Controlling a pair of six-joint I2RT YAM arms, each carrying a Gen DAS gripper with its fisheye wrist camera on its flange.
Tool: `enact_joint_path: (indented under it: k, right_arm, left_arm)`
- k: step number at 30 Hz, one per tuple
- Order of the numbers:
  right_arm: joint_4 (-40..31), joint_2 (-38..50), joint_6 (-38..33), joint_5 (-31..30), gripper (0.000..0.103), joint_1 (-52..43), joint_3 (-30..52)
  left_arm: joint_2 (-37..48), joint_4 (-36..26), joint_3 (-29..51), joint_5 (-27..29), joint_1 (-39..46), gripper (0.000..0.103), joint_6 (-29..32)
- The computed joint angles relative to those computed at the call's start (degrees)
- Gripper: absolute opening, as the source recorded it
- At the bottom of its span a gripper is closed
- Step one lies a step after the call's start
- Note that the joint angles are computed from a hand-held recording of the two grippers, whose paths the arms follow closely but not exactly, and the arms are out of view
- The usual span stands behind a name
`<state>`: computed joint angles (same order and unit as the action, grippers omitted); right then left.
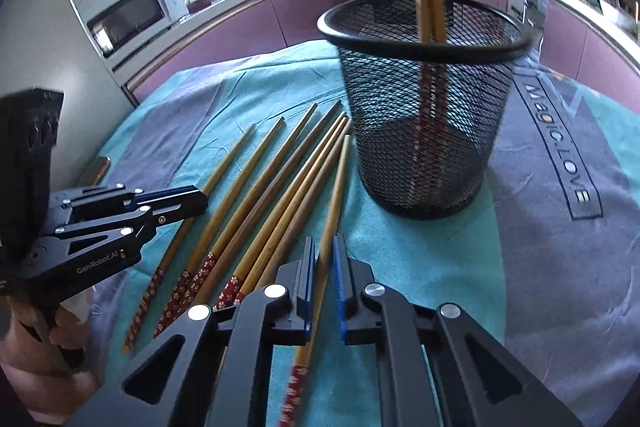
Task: Organize utensils
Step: 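Grasp another chopstick with the left gripper while the right gripper grasps one too, then lower the left gripper's chopstick into the mesh cup while the right gripper inserts its own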
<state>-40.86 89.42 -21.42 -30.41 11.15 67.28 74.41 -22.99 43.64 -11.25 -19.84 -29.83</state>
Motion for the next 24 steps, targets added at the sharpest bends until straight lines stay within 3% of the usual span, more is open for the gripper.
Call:
enact_joint_path:
  k: [8, 24]
  right_arm:
    - [-3.20, -1.51, -3.93, -5.07, 0.006, -2.26, 1.09]
    - [-3.76, 1.69, -5.50, 0.04, 0.007, 2.48, 2.54]
  left_arm:
    - [-4.55, 0.31, -1.84, 0.81, -1.25, 0.007, -0.06]
    - [0.58, 0.14, -0.31, 3.35, -1.25, 0.009, 4.49]
